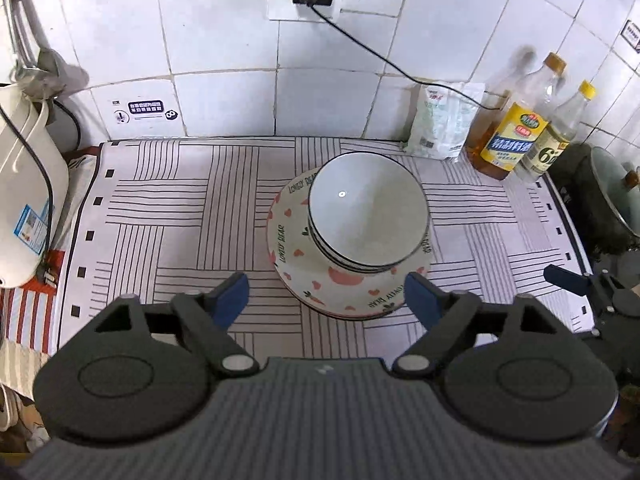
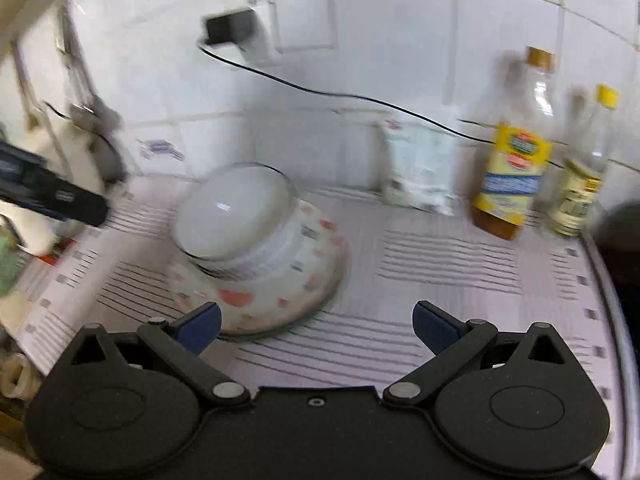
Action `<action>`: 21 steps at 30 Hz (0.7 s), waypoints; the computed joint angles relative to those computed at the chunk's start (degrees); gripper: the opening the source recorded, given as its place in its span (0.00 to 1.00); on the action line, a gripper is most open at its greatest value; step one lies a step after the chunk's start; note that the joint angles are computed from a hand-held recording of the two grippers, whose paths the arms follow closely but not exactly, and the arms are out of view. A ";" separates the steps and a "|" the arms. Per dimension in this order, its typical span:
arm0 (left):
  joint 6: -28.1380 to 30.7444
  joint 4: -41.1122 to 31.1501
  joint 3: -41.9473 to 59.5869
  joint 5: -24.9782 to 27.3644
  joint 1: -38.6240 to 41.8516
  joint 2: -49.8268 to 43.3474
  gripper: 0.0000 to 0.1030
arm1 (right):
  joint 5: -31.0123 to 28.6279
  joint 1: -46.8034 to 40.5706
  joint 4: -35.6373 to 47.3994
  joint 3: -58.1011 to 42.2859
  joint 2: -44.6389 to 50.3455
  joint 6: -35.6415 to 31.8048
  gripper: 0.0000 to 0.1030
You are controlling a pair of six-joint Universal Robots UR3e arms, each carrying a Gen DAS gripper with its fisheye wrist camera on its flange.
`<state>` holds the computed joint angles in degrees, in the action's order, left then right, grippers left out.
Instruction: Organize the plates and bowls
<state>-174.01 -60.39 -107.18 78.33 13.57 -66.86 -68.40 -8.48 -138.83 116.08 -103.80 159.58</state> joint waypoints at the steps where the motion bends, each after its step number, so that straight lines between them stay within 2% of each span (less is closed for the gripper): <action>1: -1.11 0.76 -0.78 0.87 -0.92 0.67 0.89 | 0.84 -1.22 0.87 0.38 -0.80 -0.48 1.00; 6: -4.76 1.04 -2.87 4.94 -3.96 4.23 0.93 | 1.33 -5.08 5.40 0.22 -4.64 -3.34 1.00; 10: -5.45 0.77 -4.20 8.28 -6.48 6.29 0.93 | -6.28 -3.01 10.07 -4.25 -4.86 -0.93 1.00; 11: -5.94 0.49 -4.42 9.47 -7.45 6.90 0.93 | -6.66 -3.16 11.36 -5.01 -5.18 -0.97 1.00; 14: -6.58 -2.05 -4.91 8.72 -7.34 10.46 0.93 | -3.29 -6.98 15.18 -4.86 -9.62 -1.74 1.00; 16: -7.32 -4.40 -4.47 8.38 -7.47 12.46 0.92 | -0.31 -10.00 20.99 -6.45 -12.18 -3.49 1.00; 21: -10.51 -7.17 -3.23 12.55 -11.69 16.71 0.93 | 6.70 -17.65 31.86 -8.42 -19.90 -8.50 1.00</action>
